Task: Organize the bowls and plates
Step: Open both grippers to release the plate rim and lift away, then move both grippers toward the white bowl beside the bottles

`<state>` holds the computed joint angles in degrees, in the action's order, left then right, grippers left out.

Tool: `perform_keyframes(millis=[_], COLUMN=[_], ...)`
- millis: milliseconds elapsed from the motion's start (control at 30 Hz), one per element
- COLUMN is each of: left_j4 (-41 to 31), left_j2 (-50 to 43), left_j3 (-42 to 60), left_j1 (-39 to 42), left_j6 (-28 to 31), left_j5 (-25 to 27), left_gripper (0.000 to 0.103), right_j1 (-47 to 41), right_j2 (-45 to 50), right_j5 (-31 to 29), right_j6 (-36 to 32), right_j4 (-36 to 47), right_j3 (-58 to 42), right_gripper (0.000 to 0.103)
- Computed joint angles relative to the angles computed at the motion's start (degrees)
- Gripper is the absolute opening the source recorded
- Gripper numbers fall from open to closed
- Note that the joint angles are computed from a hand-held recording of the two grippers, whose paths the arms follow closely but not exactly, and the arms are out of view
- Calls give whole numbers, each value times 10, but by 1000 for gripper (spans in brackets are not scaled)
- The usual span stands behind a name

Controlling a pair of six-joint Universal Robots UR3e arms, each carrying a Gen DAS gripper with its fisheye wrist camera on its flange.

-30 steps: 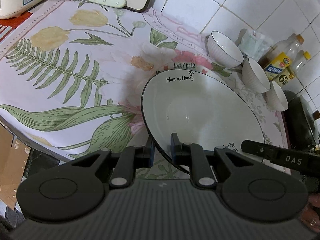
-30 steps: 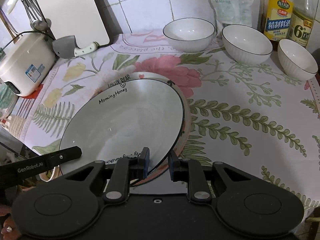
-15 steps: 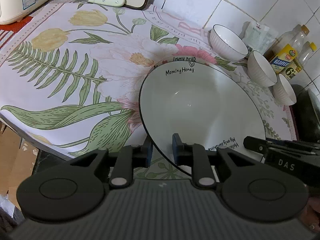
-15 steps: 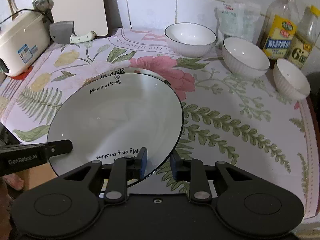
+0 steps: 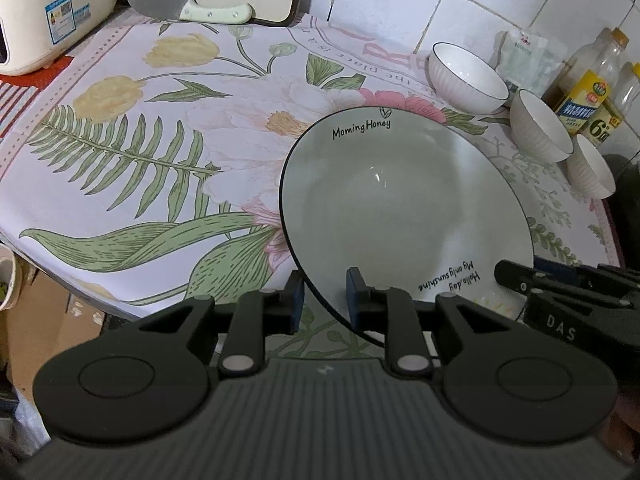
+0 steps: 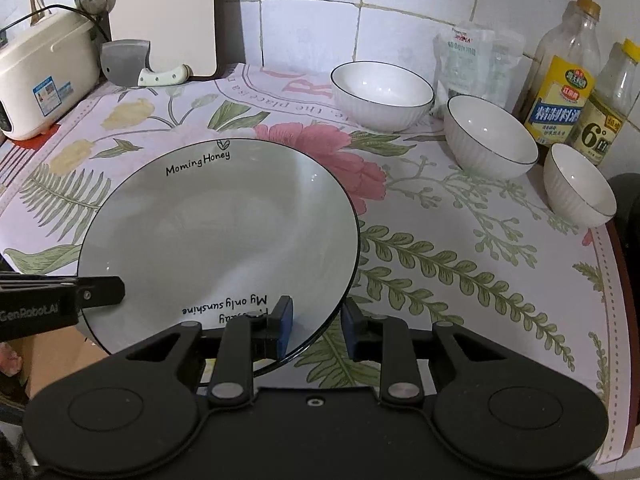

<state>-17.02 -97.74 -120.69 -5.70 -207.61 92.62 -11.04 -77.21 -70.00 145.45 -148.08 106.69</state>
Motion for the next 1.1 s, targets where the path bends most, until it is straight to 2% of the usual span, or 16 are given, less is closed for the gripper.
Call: perform_keyframes(millis=[133,300,467,600,767,867,1000,1100], left_j4=[-33,-106,-201,-249,-297,-320,-340,-357], left_j2=[8,56,73,68,27,-15,-92,-157], left_j3=[15,39,130,210,327,407,523,612], left_j1=[-1,-4,-40,-68,-93,-117,-136,-146], left_j6=[2,14,33,48,68,75,73,63], left_j5=[-1,-2,25,33,30,35,27,16], left_gripper=[20,21,25,33,39,41,48,49], right_j1=[-10,-50,-136,-207,-282,-316,-342,-350], right_j2=[7,-17,-49,-61,-50,-25,32,73], right_j5=[19,74,183,264,329,352,374,373], right_j6=[-11,-42,-81,-130,-207,-237,-234,-217], right_j4=[-10,41,185,322,470,538,587,611], right_j3=[4,4,-43,-112,-220,-293,-388,-449], right_gripper=[31,31,37,43,60,63,66,68])
